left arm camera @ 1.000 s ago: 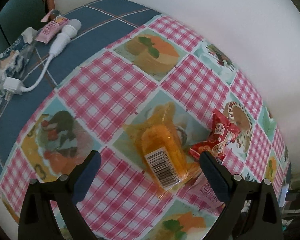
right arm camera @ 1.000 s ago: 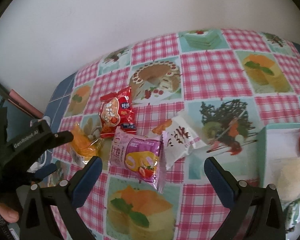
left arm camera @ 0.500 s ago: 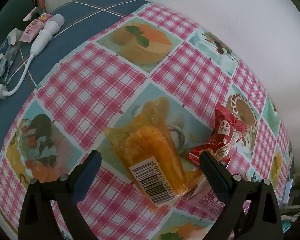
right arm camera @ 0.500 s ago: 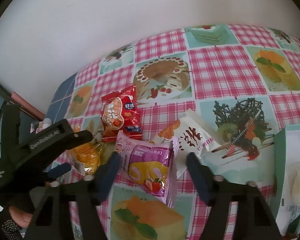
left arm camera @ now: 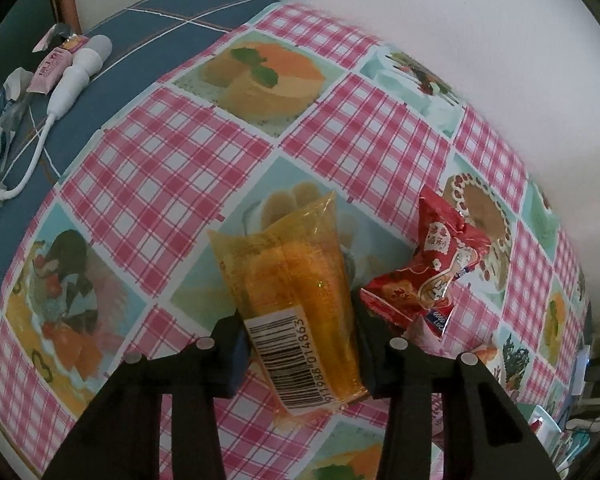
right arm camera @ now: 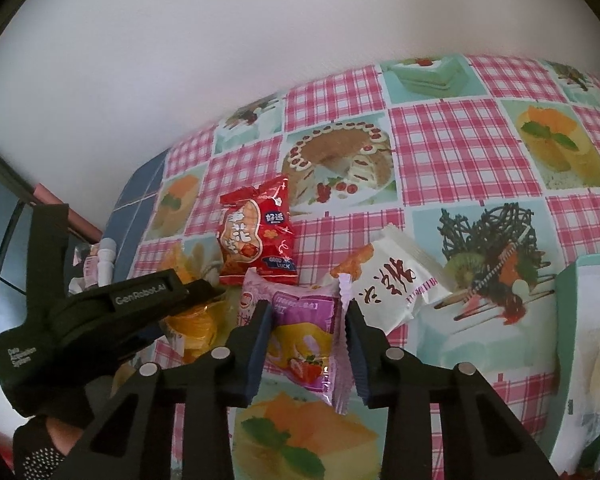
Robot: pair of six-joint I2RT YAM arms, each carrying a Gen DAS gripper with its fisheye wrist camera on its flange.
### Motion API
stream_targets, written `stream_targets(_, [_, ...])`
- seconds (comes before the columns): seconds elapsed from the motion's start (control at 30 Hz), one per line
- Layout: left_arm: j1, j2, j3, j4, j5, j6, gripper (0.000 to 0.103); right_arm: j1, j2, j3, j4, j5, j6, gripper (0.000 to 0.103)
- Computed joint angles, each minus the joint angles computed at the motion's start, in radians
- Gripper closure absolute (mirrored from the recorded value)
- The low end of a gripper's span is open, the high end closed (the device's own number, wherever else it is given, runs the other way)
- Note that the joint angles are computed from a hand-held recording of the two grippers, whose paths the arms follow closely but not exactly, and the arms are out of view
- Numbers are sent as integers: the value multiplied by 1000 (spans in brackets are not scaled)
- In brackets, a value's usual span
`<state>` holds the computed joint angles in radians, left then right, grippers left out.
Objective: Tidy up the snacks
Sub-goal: 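Carry the orange bread bag with the left tool and pink cake pack with the right tool into the tray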
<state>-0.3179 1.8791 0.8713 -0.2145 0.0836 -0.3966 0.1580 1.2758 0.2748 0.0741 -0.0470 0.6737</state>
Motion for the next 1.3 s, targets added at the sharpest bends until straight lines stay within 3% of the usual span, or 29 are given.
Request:
stream_targets(0.37, [59,-156,-15,-84,-8,27,58,5,-111,12,-98,-2,-19,77])
stream_targets(0.57, [65,-247,-27,-130,-14,22,58,1,-226,28,-219,5,-26,77])
stream_targets(0.93, [-2,-491,-81,-254,-52,-10,58,-16,-598,115,-627,54,-15,77])
stream_targets(1.3, [-172,-697,-110,-376,-171,-57,58,-118,-882,244,-986,61,-50,77])
